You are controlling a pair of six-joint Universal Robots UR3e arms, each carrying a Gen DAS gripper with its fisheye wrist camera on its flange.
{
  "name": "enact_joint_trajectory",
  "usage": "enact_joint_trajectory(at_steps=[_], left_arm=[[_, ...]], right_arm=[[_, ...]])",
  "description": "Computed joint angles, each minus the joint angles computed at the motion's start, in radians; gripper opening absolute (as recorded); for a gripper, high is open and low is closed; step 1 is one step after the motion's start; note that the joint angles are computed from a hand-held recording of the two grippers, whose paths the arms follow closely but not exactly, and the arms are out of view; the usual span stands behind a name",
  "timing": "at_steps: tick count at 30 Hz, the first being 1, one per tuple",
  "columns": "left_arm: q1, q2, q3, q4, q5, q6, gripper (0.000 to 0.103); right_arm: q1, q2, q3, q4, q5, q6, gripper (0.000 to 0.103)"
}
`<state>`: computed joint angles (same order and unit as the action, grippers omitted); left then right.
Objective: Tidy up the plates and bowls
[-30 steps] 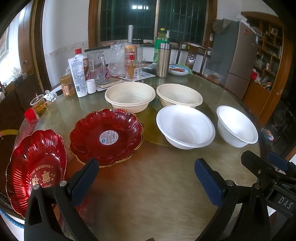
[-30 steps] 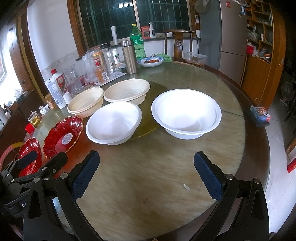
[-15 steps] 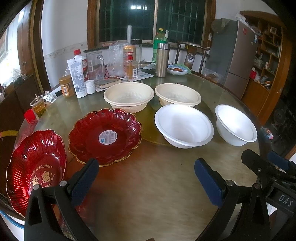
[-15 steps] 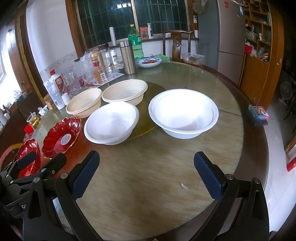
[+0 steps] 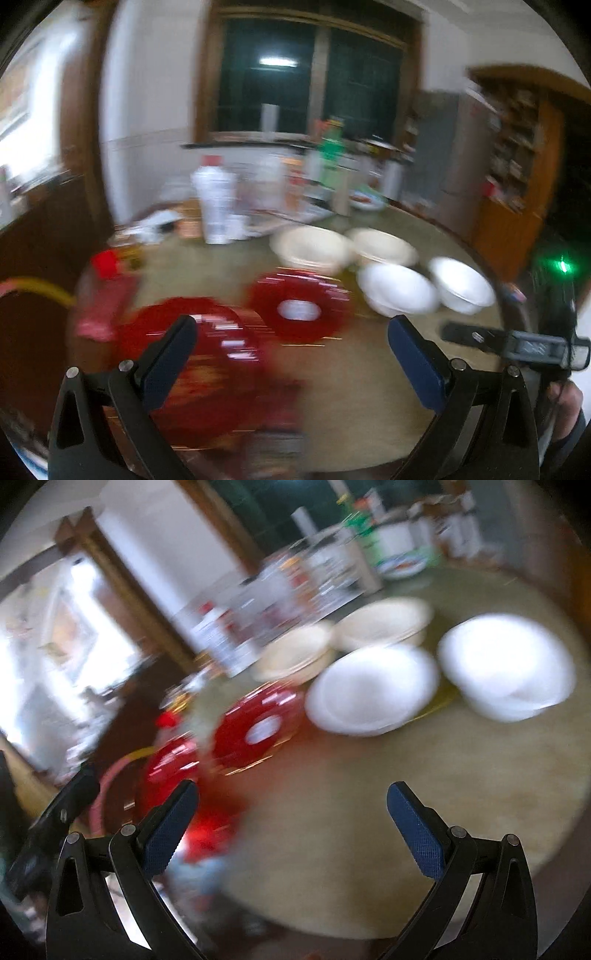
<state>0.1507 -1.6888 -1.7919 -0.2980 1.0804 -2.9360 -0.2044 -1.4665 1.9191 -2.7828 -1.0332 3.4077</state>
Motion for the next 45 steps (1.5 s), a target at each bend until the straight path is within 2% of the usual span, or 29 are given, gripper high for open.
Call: enact_joint_trajectory(at_steps=[3, 5, 9, 12, 15, 18, 22, 28, 30, 33, 35, 40, 45], left_arm=[[0.125, -0.014, -0.012, 0.029, 0.033, -0.052, 0.102], [0.183, -0.063, 0.011, 0.010, 0.066, -0.078, 0.102], [0.232, -0.176, 0.065, -0.028, 0.119, -0.156, 0.102], [0.244, -0.243, 0.111, -0.083, 0.117, -0.191, 0.102], [0.251, -0.255, 0.093, -0.065, 0.108, -0.195, 0.102], [0.244, -0.247, 0.064, -0.039, 0.114, -0.183, 0.102], [0.251, -0.250, 0.061, -0.057, 0.086, -0.159, 0.090], [0.214, -0.294, 0.095, -0.049, 0.130, -0.154, 0.088], [0.195, -0.308, 0.112, -0.050, 0.160, -0.142, 0.078], [0.170, -0.340, 0.149, -0.076, 0.207, -0.120, 0.060], [0.167, -0.359, 0.171, -0.111, 0.209, -0.114, 0.042], [0.156, -0.375, 0.168, -0.103, 0.225, -0.112, 0.016], [0.135, -0.384, 0.184, -0.097, 0.252, -0.120, 0.014]], right_arm=[[0.064, 0.165, -0.135, -0.012, 0.098, 0.050, 0.103], [0.111, 0.261, -0.222, -0.014, 0.120, 0.087, 0.103], [0.170, 0.425, -0.397, 0.006, 0.178, 0.149, 0.102], [0.203, 0.502, -0.502, 0.028, 0.199, 0.187, 0.100], [0.226, 0.540, -0.565, 0.058, 0.202, 0.205, 0.098], [0.241, 0.588, -0.640, 0.094, 0.196, 0.218, 0.091], [0.253, 0.640, -0.714, 0.134, 0.176, 0.244, 0.077], [0.269, 0.710, -0.810, 0.185, 0.156, 0.258, 0.076], [0.274, 0.730, -0.837, 0.199, 0.145, 0.254, 0.075], [0.279, 0.754, -0.883, 0.246, 0.138, 0.236, 0.054], [0.281, 0.767, -0.902, 0.268, 0.133, 0.228, 0.048], [0.285, 0.783, -0.921, 0.300, 0.098, 0.210, 0.017], [0.292, 0.781, -0.918, 0.284, 0.064, 0.188, 0.015]])
